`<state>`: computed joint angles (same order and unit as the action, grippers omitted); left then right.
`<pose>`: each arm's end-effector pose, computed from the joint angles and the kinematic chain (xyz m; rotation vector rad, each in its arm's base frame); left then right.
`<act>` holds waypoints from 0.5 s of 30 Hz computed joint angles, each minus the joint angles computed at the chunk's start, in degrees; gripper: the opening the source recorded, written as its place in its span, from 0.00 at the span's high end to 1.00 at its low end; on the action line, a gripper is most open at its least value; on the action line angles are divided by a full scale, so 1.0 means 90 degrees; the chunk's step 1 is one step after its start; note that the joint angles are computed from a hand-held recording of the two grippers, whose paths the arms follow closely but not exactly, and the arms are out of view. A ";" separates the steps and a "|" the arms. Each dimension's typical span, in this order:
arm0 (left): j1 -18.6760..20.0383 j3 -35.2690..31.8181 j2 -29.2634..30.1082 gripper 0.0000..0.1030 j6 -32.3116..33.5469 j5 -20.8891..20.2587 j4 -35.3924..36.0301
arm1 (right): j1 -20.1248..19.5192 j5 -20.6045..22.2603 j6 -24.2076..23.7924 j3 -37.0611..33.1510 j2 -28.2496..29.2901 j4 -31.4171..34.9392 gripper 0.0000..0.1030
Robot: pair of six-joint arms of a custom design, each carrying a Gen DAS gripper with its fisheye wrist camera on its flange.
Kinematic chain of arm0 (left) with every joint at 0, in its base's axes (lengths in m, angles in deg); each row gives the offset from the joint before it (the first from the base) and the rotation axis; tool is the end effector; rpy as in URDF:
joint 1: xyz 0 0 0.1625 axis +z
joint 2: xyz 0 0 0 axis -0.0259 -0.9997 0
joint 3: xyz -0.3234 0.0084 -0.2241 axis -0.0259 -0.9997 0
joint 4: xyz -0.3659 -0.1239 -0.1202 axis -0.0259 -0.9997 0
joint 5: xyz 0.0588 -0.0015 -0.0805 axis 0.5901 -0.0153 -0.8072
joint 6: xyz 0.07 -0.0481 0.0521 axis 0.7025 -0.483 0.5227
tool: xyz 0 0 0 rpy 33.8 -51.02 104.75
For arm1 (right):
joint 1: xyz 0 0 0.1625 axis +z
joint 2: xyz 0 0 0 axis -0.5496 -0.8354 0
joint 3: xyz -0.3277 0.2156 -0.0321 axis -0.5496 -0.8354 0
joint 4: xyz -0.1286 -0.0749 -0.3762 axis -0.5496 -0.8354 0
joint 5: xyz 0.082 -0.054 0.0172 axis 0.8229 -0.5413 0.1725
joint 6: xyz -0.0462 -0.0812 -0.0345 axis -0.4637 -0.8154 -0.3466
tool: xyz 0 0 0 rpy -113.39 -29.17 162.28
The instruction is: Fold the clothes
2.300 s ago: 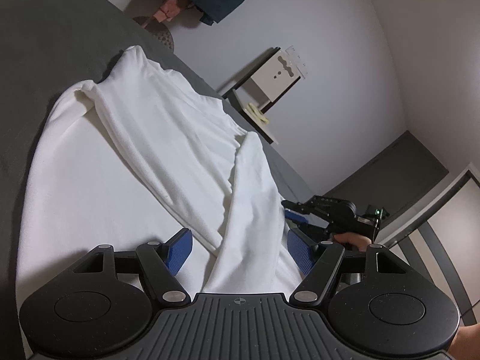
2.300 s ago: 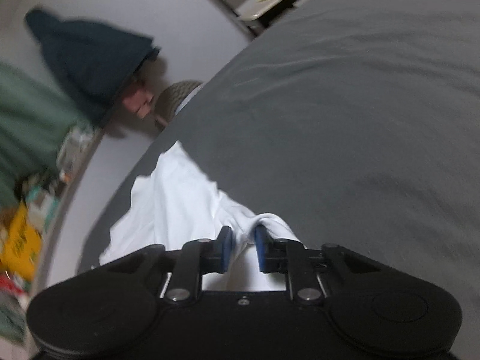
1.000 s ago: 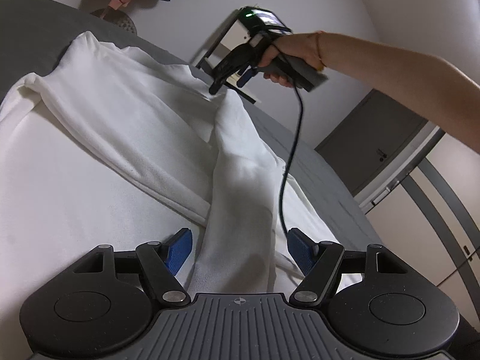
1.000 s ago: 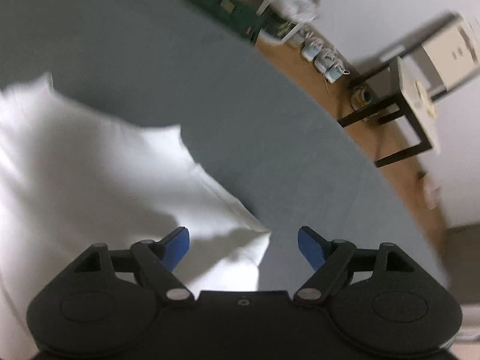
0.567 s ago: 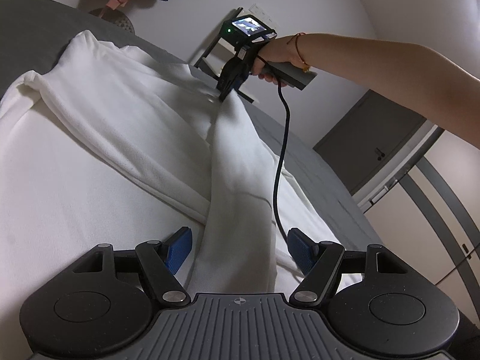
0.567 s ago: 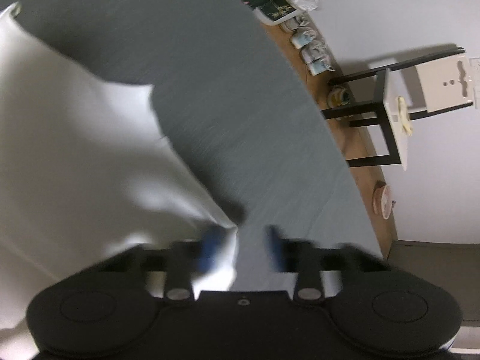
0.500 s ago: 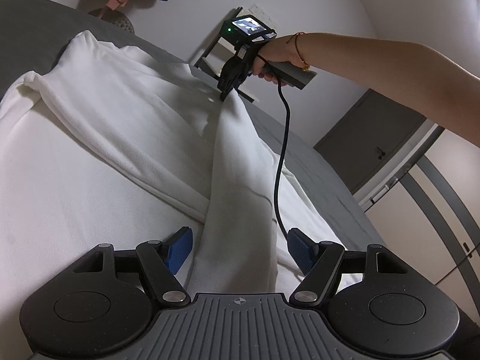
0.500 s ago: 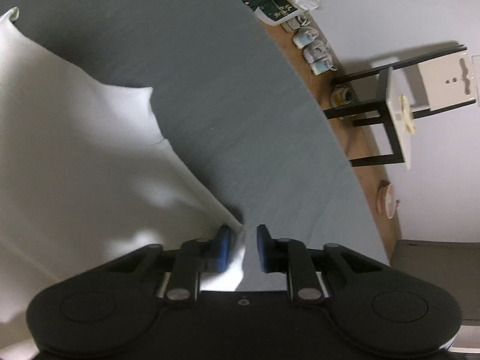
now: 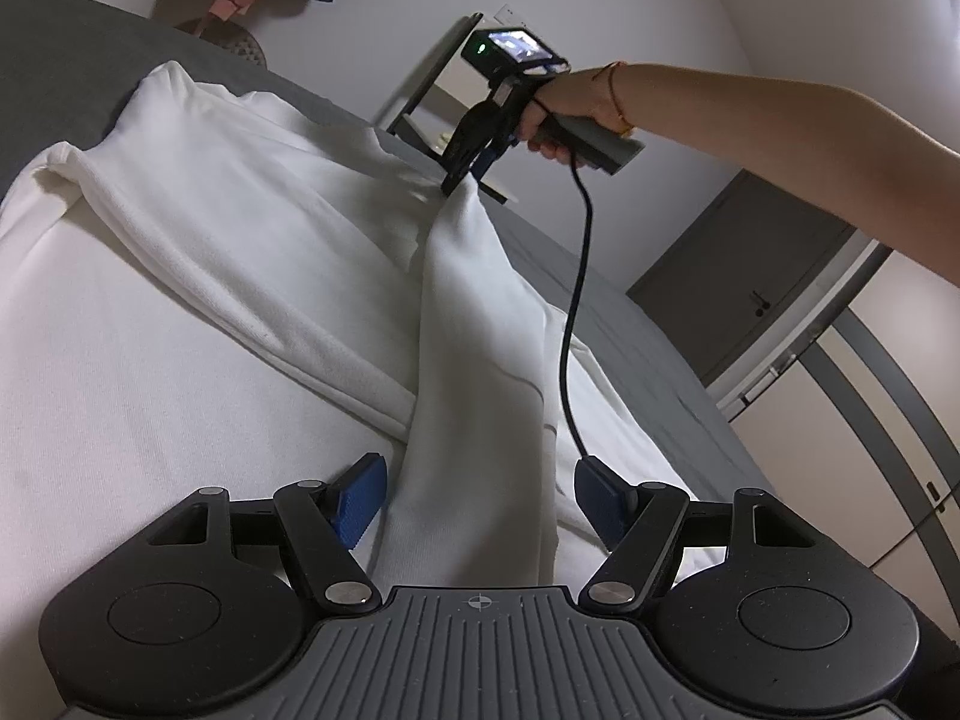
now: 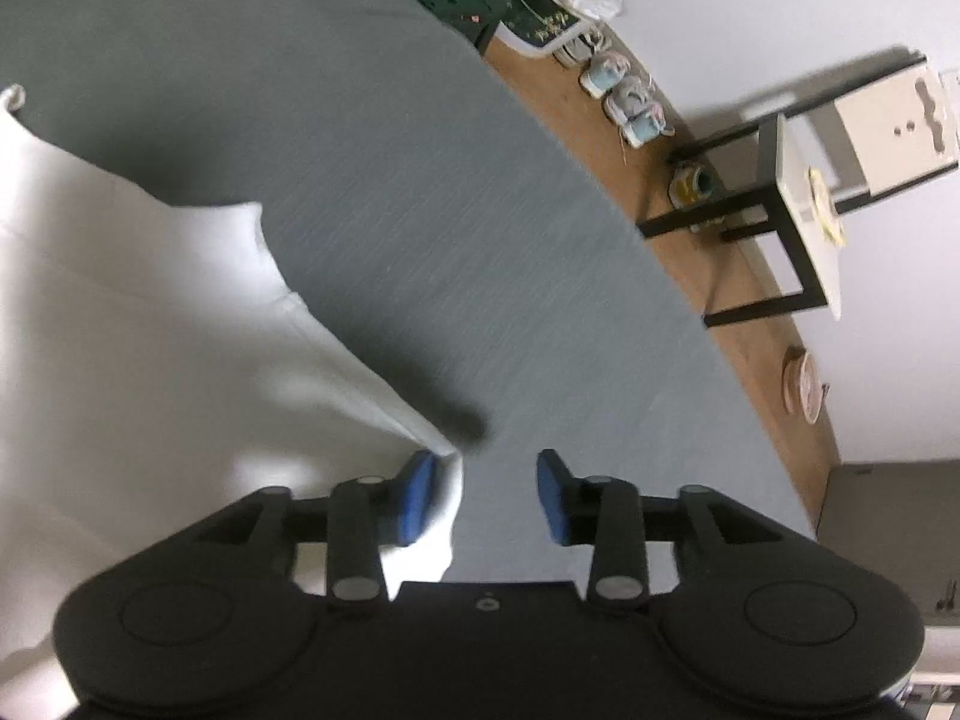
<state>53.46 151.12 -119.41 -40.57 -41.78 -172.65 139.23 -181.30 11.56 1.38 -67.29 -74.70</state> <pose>-0.1622 -0.3843 0.1935 -1.1103 -2.5979 0.2569 0.1997 -0.5582 0.3219 -0.1200 -1.7856 0.1217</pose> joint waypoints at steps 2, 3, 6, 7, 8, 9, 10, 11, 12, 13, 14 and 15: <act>-0.0002 0.0011 0.0004 0.31 0.0001 0.0007 -0.0017 | 0.0060 -0.0014 -0.0149 -0.0056 0.0015 -0.0091 0.54; -0.0001 0.0013 0.0007 0.31 0.0008 0.0012 -0.0019 | 0.0081 0.0007 -0.0208 -0.0097 0.0030 -0.0134 0.50; 0.0015 0.0005 0.0018 0.31 0.0046 0.0021 -0.0003 | 0.0036 0.0345 -0.0215 -0.0283 0.0136 0.0038 0.43; 0.0024 0.0000 0.0022 0.31 0.0054 0.0016 0.0001 | -0.0004 0.0444 -0.0128 -0.0378 0.0208 0.0308 0.43; 0.0034 -0.0005 0.0024 0.31 0.0060 0.0009 0.0007 | -0.0041 0.0484 -0.0043 -0.0405 0.0242 0.0490 0.43; 0.0043 -0.0008 0.0026 0.31 0.0066 0.0001 0.0012 | -0.0076 0.0510 0.0032 -0.0404 0.0259 0.0620 0.44; 0.0052 -0.0011 0.0027 0.31 0.0070 -0.0009 0.0016 | -0.0112 0.0535 0.0105 -0.0402 0.0276 0.0747 0.47; 0.0063 -0.0012 0.0029 0.31 0.0078 -0.0018 0.0016 | -0.0139 0.0554 0.0064 -0.0322 0.0223 0.0615 0.62; 0.0072 -0.0012 0.0029 0.31 0.0087 -0.0025 0.0018 | -0.0163 0.0571 -0.0025 -0.0208 0.0141 0.0374 0.74; 0.0077 -0.0013 0.0023 0.31 0.0093 -0.0029 0.0030 | -0.0174 0.0543 -0.0099 -0.0082 0.0053 0.0121 0.76; 0.0083 -0.0020 0.0024 0.31 0.0099 -0.0032 0.0039 | -0.0170 0.0487 -0.0096 -0.0033 0.0019 0.0054 0.78; 0.0089 -0.0028 0.0030 0.31 0.0105 -0.0036 0.0045 | -0.0162 0.0426 -0.0061 -0.0020 0.0009 0.0069 0.80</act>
<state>54.26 150.86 -119.14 -39.63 -42.10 -172.24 137.77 -177.47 11.01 1.20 -67.20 -74.08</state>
